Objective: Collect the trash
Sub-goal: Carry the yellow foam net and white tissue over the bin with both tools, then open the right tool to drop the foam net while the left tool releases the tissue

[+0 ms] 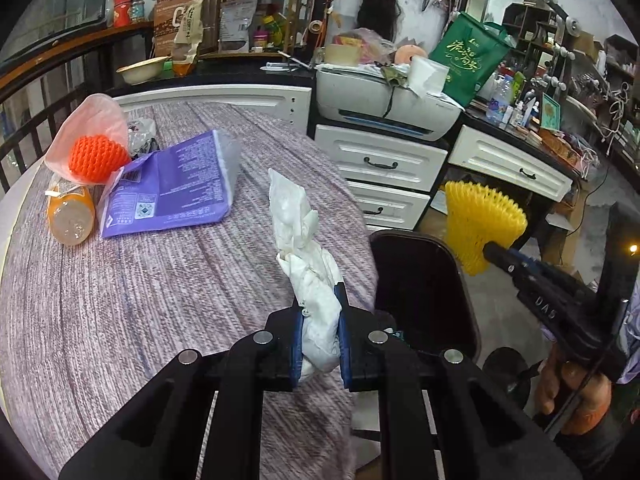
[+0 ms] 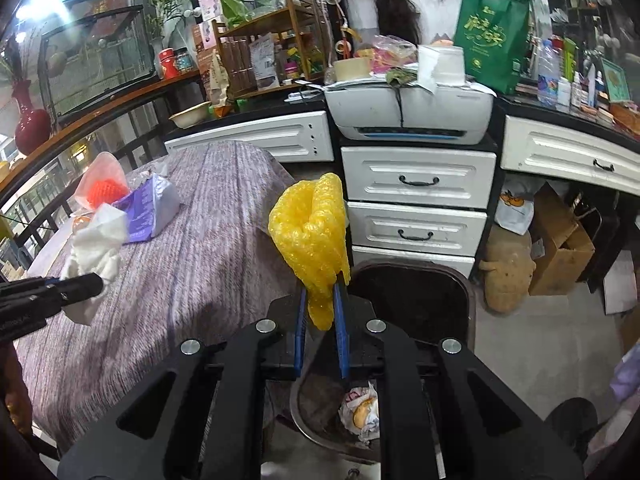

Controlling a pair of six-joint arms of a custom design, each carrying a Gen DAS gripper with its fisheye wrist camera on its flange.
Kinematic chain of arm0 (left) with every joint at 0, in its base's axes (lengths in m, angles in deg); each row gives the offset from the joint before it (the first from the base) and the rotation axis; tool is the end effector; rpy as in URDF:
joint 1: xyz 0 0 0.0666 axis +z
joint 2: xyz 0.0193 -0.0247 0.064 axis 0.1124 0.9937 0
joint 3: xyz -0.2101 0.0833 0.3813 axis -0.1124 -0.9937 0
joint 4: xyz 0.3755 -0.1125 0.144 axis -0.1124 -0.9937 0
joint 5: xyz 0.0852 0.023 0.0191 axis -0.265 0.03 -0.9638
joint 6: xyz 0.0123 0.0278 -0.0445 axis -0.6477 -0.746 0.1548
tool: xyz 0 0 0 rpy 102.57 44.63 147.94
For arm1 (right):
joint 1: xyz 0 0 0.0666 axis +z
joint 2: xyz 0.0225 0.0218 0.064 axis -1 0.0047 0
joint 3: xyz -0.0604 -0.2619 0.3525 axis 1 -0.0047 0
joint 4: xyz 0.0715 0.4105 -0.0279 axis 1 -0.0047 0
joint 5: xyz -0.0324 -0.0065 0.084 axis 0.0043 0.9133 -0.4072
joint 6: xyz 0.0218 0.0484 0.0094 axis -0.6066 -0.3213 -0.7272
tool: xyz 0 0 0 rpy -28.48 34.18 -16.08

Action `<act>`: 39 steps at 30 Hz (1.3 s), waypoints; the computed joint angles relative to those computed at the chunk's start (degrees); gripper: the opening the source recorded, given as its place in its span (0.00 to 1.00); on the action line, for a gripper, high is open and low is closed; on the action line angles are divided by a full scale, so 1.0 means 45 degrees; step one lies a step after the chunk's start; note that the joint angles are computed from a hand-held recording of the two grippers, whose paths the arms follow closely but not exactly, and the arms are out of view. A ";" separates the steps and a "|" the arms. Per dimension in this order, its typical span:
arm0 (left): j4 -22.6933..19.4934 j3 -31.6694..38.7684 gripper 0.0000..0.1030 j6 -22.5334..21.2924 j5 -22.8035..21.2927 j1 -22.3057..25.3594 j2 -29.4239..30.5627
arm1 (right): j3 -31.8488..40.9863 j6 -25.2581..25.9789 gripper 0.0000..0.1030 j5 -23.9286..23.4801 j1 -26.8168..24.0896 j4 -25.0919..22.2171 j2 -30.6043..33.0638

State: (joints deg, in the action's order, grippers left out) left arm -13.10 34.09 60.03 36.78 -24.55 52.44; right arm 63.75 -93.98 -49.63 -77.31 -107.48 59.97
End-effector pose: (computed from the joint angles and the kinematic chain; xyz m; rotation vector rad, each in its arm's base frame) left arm 0.5851 -0.3394 0.4723 -0.0836 2.3429 -0.1380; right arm 0.6758 0.1562 0.4665 -0.2583 2.2275 0.4096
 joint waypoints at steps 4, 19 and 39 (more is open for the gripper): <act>-0.0033 0.0479 0.14 -0.0146 0.0117 -0.0248 0.0329 | -0.0549 -0.0298 0.13 0.0159 -0.0263 -0.0037 -0.0159; -0.1238 0.3022 0.14 -0.0975 0.0694 -0.0791 0.2304 | -0.0516 -0.0999 0.13 0.0775 -0.0845 -0.1570 0.1250; -0.3629 0.6540 0.14 -0.1475 0.1465 -0.0955 0.5047 | -0.1941 -0.1464 0.73 0.1809 -0.1324 -0.0309 0.0563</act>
